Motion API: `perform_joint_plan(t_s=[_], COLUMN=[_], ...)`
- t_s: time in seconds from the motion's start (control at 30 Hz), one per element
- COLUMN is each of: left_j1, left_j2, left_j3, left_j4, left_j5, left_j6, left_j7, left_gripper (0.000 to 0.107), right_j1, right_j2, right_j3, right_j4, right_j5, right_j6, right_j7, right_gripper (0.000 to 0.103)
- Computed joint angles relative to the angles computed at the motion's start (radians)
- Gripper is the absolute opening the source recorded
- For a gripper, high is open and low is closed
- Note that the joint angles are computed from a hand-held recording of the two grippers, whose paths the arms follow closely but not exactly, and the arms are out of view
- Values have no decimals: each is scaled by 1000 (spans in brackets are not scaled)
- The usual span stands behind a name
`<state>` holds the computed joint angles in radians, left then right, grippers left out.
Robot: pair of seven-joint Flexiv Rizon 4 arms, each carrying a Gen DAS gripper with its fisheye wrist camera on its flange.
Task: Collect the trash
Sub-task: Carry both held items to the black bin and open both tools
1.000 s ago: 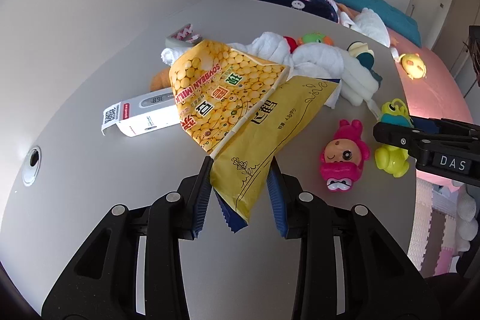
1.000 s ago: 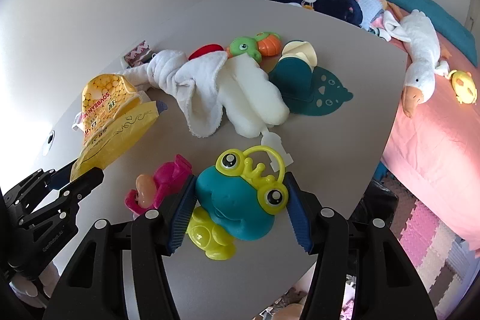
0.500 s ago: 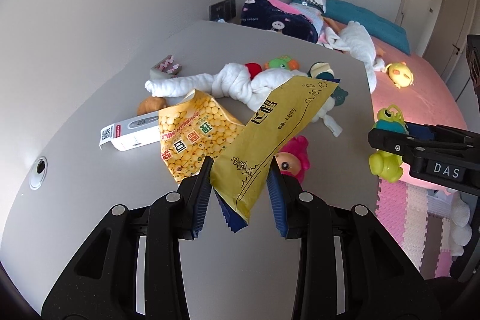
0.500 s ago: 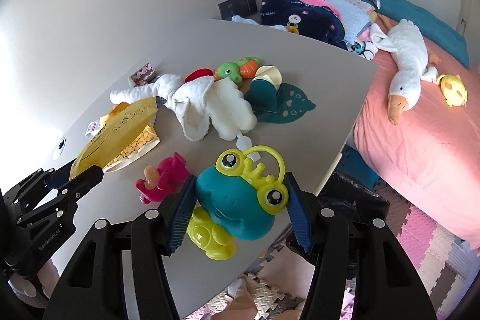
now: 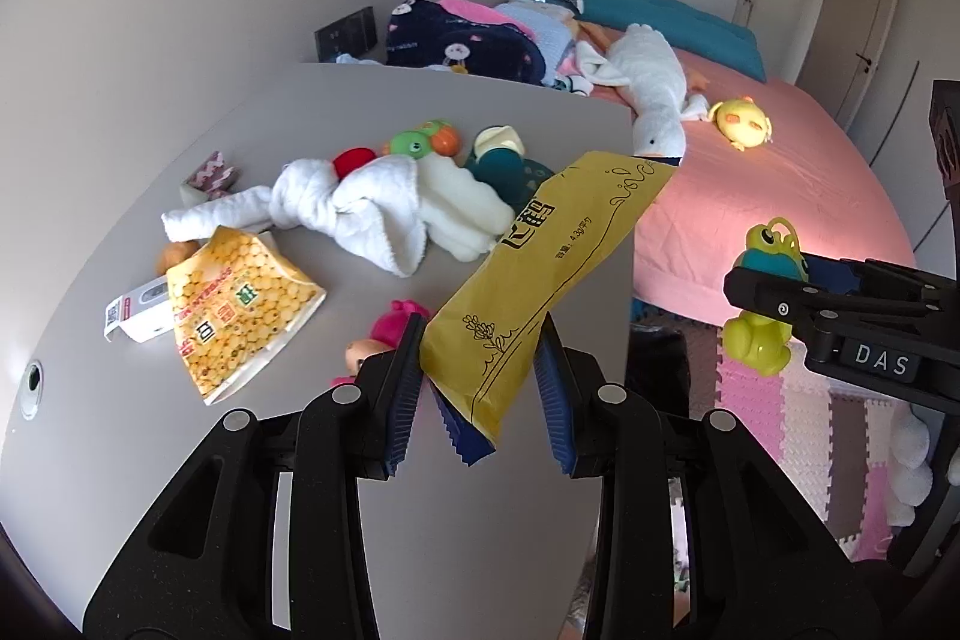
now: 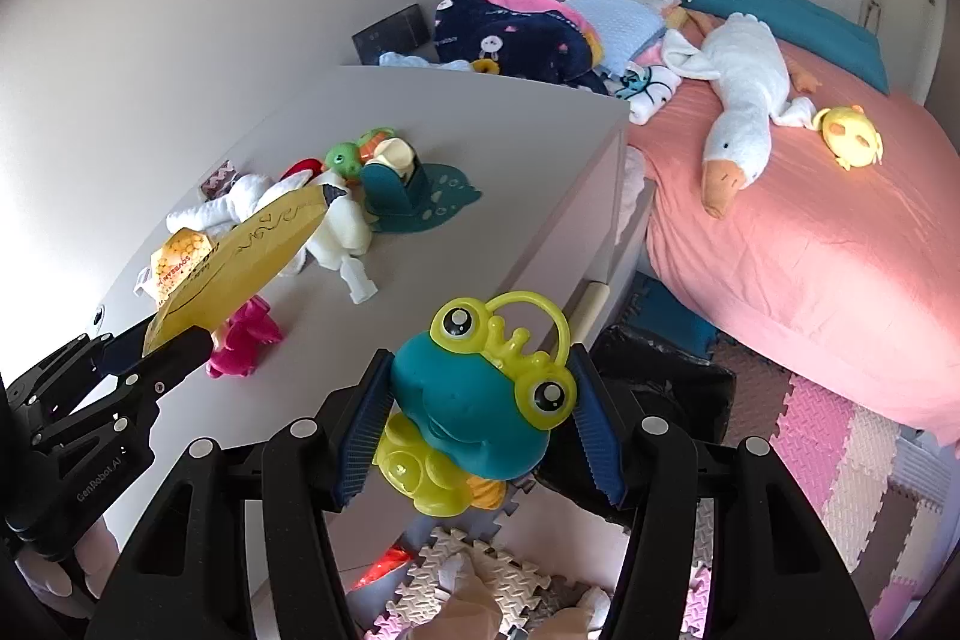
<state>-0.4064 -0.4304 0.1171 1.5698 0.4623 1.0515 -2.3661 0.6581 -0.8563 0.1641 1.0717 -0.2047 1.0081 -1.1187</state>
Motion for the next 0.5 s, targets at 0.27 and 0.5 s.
perform_joint_plan(t_s=[0.27,0.5], left_j1=[-17,-40], left_j2=[-86,-186], left_j3=[-29,-46], left_j4=[-120,-252], left_j5=[-53,-120], left_j6=[-30,-55], left_j7=[59,154], left_gripper=[35,35], right_j1=[-42,-80], right_j2=[58,95], right_j3=[-23,-44], right_j4=[113,185], right_j5=[-5,-26], right_j6=[54,85], right_j7=[43,90], right_gripper=[59,59])
